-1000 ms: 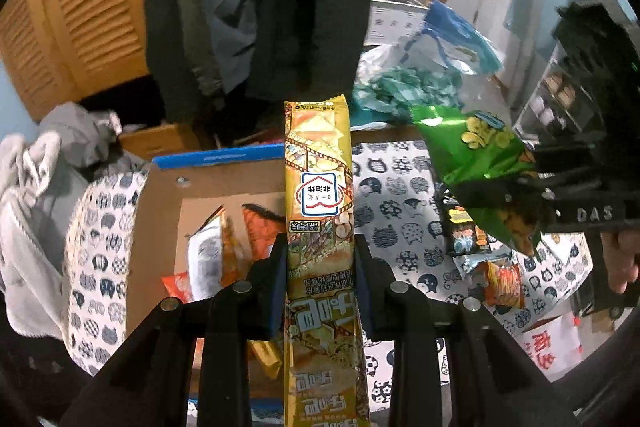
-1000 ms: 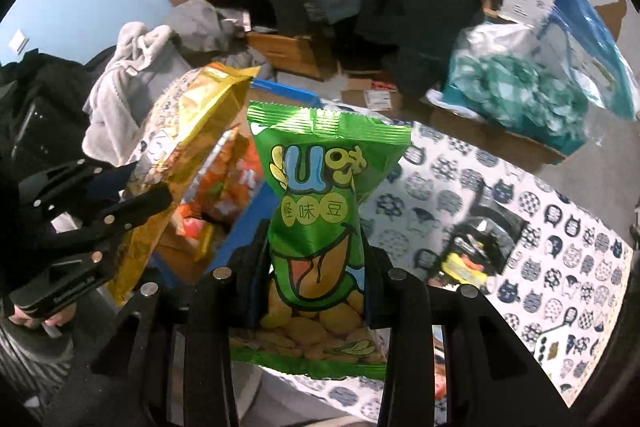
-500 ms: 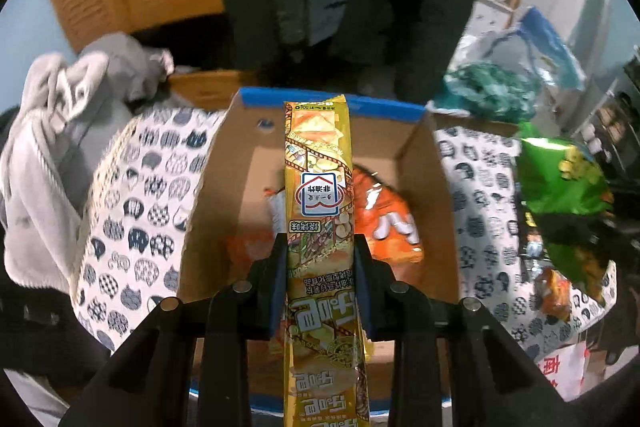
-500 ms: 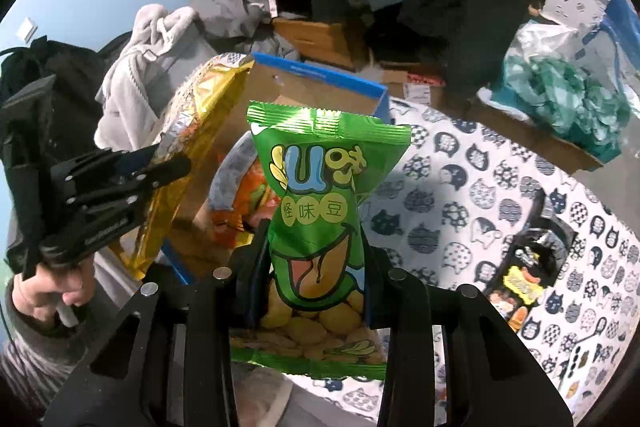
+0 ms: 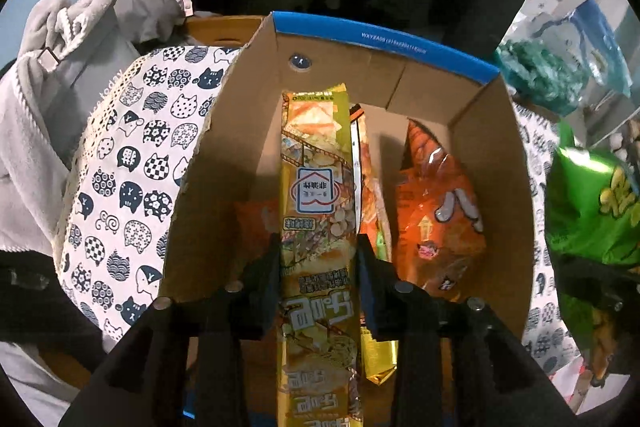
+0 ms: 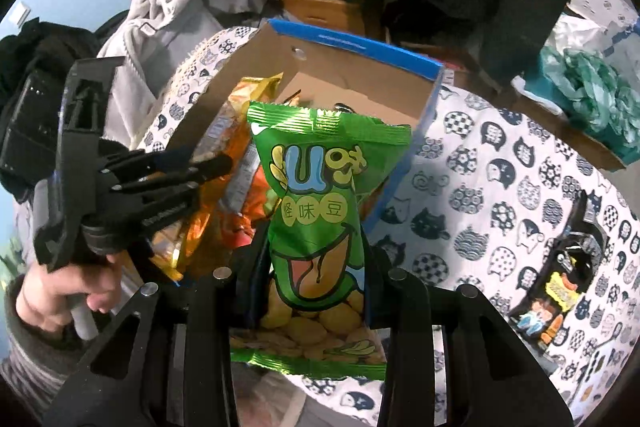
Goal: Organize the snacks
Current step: 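Open both tools to drop the packets into the box, then move both tools back over the remaining snacks on the table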
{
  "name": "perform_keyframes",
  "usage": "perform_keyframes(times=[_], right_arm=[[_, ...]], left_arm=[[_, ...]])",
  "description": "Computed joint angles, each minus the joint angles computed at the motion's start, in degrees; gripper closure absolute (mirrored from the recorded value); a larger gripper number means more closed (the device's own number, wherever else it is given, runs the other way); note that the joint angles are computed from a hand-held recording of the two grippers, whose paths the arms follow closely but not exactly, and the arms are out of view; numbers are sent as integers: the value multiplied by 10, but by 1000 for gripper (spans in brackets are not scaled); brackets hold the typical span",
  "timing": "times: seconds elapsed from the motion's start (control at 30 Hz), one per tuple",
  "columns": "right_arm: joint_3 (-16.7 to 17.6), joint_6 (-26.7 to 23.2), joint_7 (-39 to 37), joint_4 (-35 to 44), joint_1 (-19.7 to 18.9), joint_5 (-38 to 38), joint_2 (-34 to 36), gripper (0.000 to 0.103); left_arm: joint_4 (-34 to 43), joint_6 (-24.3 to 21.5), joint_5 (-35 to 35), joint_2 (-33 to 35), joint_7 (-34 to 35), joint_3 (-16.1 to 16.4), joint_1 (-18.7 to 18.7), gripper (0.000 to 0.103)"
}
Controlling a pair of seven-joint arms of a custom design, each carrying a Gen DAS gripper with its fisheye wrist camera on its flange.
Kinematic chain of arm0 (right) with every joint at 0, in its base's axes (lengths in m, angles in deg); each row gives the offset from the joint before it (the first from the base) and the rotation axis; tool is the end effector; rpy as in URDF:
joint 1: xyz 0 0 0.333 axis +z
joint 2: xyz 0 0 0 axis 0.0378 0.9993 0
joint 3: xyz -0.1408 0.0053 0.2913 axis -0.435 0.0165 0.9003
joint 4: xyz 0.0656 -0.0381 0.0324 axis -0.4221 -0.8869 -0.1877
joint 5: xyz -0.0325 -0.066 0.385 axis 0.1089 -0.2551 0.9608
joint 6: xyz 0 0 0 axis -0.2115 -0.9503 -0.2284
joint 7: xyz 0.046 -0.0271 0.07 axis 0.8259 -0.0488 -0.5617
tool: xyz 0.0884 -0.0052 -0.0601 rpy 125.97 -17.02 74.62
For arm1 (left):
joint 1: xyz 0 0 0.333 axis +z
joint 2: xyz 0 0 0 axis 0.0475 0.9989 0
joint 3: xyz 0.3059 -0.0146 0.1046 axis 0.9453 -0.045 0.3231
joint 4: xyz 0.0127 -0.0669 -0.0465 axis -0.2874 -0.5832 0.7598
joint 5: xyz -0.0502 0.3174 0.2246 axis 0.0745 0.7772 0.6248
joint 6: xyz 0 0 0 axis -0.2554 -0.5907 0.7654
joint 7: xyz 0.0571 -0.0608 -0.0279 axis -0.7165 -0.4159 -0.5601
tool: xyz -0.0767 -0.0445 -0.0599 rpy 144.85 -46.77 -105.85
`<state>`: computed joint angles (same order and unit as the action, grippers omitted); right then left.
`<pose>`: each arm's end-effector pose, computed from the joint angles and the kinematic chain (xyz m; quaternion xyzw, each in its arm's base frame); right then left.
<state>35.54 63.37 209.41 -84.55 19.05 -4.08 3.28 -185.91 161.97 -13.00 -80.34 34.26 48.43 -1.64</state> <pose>0.4146 0.2316 0.6423 -0.6180 0.7427 -0.0284 0.2563 0.5295 -0.1004 0.6033 -0.4622 0.8688 -0.1595 0.0787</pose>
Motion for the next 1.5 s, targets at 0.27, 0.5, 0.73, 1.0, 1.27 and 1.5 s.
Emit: perform_keyframes(times=[0.27,0.5,0.73,1.0,1.27,1.5], right_arm=[[4,17,20,45,5,-17,63,68],[-4,24,29,70,13,-32,112,68],[-12,16,34,87,25,-45,149,67],[-19,14,26,84,29,-53,149,54],[-15,26,12,54,13,-67,84,36],[-10,-22,1,31,-3,-71,18,35]], left_arm=[[9,7,-9,-18,15,12,5,42],[37,7,-27,-7,-4,21,17,42],[38,1,-30,-10,5,18,20,42],[35,-5,-34,-14,14,18,16,42],[33,-7,-52,-25,17,19,11,37],[15,-19,-79,-51,32,19,-7,35]])
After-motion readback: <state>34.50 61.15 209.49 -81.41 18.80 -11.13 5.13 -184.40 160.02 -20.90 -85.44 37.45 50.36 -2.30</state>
